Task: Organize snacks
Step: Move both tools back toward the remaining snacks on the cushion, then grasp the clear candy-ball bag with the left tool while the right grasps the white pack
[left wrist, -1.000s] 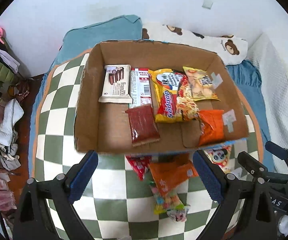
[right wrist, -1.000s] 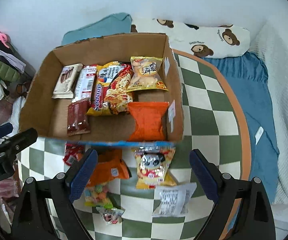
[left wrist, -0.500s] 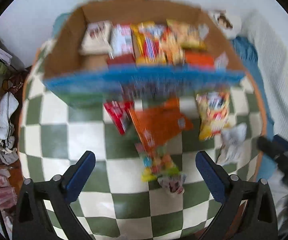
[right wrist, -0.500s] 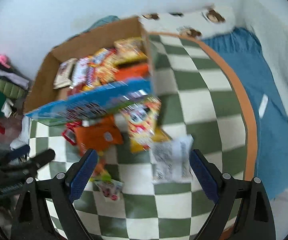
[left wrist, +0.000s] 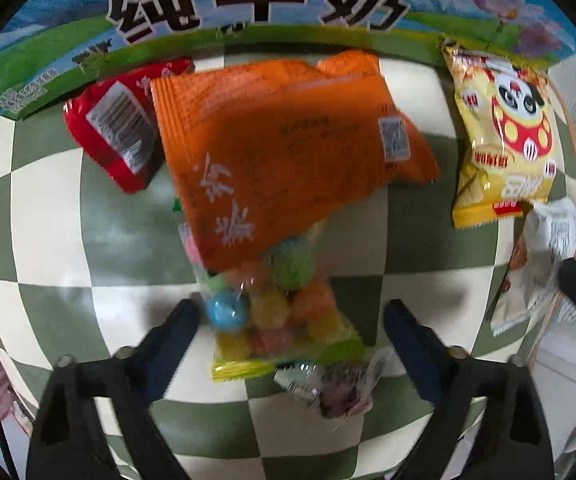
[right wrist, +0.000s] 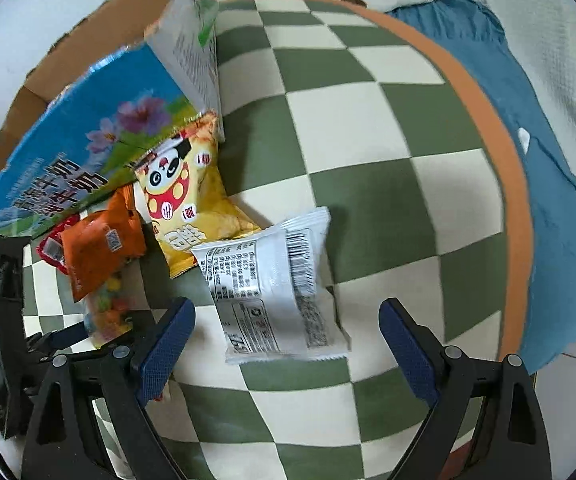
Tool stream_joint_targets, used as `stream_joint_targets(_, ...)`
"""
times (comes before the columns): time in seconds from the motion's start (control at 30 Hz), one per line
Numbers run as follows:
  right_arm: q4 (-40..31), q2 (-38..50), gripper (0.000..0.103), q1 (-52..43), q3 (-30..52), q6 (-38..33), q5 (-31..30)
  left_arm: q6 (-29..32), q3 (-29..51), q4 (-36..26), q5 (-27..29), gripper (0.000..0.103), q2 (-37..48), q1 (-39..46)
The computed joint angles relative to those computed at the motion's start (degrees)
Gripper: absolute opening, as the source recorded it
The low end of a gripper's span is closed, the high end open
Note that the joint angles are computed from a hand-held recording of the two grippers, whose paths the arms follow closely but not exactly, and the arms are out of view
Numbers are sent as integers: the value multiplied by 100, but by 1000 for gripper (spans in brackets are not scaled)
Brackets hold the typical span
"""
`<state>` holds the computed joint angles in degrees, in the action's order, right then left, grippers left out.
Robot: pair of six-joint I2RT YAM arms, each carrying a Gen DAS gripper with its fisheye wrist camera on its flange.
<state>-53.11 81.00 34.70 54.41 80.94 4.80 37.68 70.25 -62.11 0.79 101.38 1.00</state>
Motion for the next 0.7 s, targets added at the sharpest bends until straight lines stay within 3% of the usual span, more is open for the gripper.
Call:
stream_joint_targets(0.07, 187, 288, 95, -103, 21, -211, -109, -47, -37, 153, -53, 58, -48, -31)
stream_joint_targets(0.13, 279, 518, 91, -124, 75, -349, -143, -16, 64, 136, 61, 51, -18, 52)
stream_joint_targets(0.17, 320, 691, 79, -115, 134, -452, -190, 33, 129, 79, 122, 49, 9, 115)
stream_joint_targets(0.2, 287, 791, 67, -90, 189, -496, -203, 111, 168, 48, 132, 49, 13, 180)
stream_joint_targets(0.23, 303, 858, 65, -60, 210, -535, -210, 214, 189, 50, 113, 49, 15, 243)
stream_joint_targets(0.37, 347, 970, 62, 263, 278, -481, -231, 960, 285, -75, 67, 49, -8, 776)
stream_joint_targets(0.57, 800, 1287, 60, 972, 405, -227, -816, 2088, 484, -200, -133, 49, 110, 1883)
stream_joint_targets(0.7, 1158, 1738, 60, 1432, 568, -20, -1102, 2275, 618, -229, -274, 50, 381, 2364)
